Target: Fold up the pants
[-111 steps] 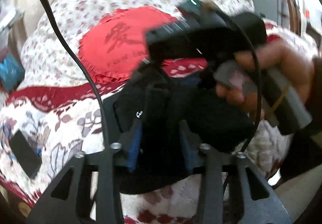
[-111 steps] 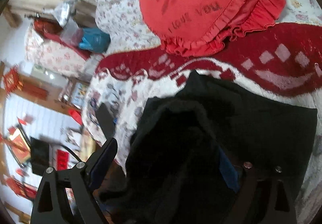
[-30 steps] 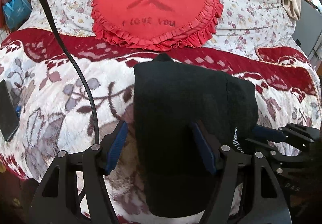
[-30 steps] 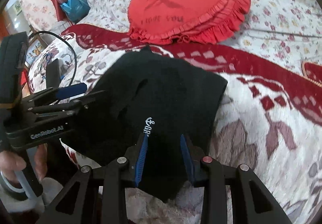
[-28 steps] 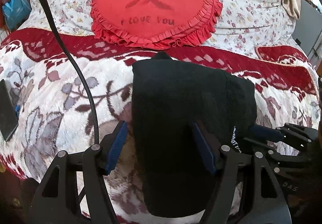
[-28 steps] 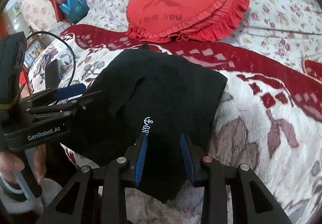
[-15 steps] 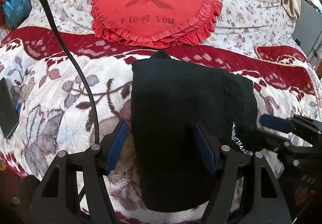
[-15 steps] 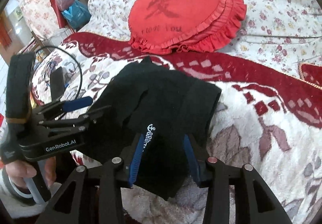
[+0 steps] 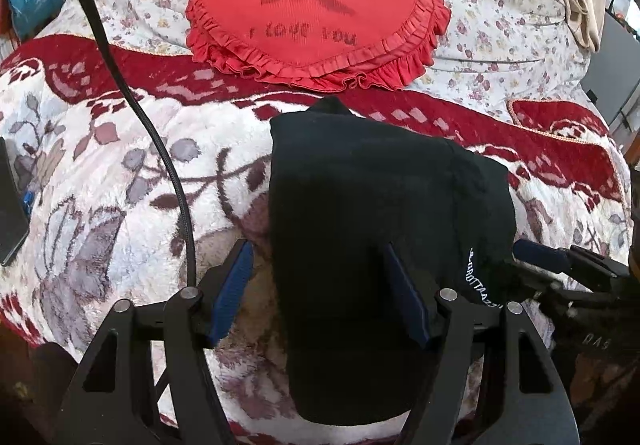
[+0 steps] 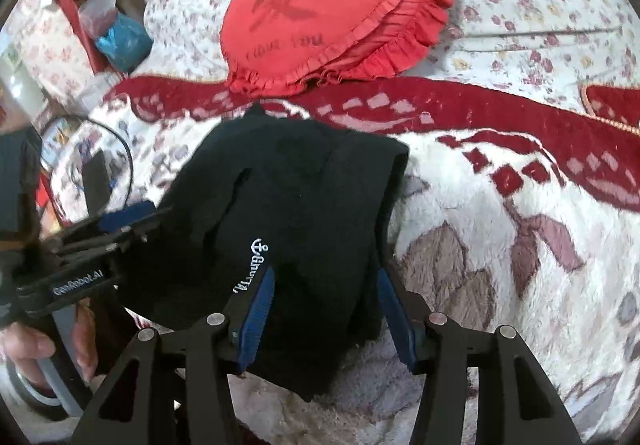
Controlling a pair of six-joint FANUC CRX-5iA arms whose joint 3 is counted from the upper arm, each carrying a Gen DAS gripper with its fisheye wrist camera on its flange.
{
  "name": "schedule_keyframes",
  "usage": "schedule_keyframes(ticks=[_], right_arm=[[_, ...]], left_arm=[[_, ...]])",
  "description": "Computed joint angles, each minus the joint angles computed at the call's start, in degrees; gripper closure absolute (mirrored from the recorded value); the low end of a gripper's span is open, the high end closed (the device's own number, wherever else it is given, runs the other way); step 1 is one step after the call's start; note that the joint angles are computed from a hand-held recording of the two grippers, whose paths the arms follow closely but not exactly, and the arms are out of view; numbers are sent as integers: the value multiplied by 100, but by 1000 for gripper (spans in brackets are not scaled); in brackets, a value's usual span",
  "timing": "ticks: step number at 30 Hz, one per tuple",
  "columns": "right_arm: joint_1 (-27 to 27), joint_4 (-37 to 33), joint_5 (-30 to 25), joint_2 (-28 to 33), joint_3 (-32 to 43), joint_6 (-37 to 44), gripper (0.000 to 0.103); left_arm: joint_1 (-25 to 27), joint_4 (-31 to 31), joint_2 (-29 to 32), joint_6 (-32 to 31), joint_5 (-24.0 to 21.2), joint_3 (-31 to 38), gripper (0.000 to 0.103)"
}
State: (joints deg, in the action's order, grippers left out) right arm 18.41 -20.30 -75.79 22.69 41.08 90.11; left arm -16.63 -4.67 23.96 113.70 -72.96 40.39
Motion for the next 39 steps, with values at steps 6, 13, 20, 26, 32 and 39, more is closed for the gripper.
schedule_keyframes(ticks=[6, 13, 20, 26, 32, 39], right_arm=[[-327, -534, -183, 183, 197, -187, 35], [-448, -1037, -138, 281, 207, -10, 23], [-509, -1423, 186, 280, 131, 532, 22], [-466, -1670, 171, 452, 261, 816, 22], [-582, -1812, 304, 464, 230, 572, 50], [-575, -1923, 276, 411, 336, 564, 66]], left_arm=[[229, 503, -79, -192, 237, -277, 33], [493, 908, -177, -232, 569, -559, 33], [793, 1905, -124, -486, 797, -1040, 23], [756, 1912, -75, -709, 839, -1040, 14], [619, 1677, 55, -811, 736, -854, 1], [645, 1999, 41, -1127, 731, -838, 44]])
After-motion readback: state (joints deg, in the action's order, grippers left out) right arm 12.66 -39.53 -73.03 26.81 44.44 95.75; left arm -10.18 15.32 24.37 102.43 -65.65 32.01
